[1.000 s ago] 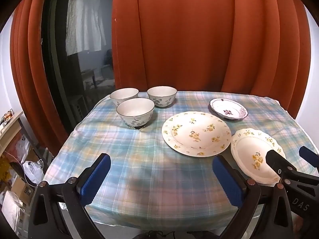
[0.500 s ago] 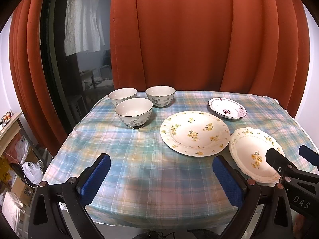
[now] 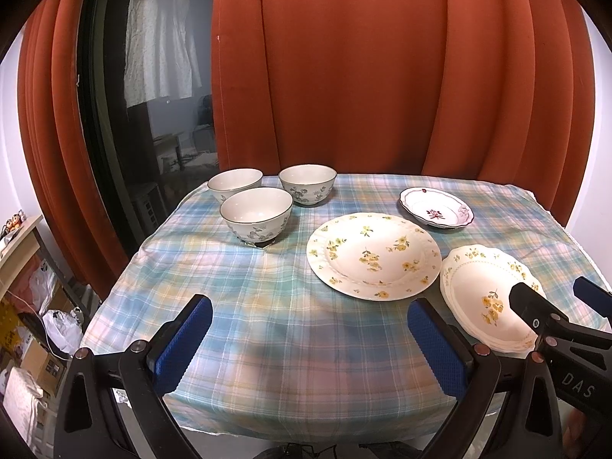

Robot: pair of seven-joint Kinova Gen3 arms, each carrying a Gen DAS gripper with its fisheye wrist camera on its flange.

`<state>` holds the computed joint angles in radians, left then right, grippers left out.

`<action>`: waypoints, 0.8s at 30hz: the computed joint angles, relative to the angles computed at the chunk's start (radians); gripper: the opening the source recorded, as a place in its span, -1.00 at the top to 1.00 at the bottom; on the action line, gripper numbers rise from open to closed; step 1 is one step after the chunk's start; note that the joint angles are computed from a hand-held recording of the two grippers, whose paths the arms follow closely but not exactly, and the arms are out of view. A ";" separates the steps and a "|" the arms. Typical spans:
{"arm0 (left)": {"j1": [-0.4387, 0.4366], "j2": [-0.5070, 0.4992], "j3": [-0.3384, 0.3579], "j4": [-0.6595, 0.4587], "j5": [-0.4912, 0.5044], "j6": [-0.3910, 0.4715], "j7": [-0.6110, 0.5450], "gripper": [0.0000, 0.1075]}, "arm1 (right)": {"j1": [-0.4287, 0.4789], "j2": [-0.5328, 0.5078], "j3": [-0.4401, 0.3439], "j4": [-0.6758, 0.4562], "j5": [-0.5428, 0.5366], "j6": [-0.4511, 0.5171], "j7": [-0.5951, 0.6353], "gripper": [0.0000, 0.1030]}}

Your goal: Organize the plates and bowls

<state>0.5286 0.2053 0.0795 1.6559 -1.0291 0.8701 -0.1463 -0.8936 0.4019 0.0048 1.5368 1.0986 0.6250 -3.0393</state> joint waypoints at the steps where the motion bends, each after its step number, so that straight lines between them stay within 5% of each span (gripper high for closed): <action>1: 0.000 0.001 0.000 0.000 0.000 0.001 0.000 -0.91 | 0.000 0.000 0.000 -0.001 0.000 0.001 0.001 -1.00; 24: -0.004 0.012 -0.003 -0.027 0.028 -0.007 -0.048 -0.91 | 0.010 0.011 -0.001 -0.029 -0.041 0.017 0.045 -1.00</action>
<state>0.5249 0.2171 0.0763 1.6286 -1.0012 0.8633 -0.1942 -0.8838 0.4131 0.0036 1.5080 1.0580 0.6419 -2.9944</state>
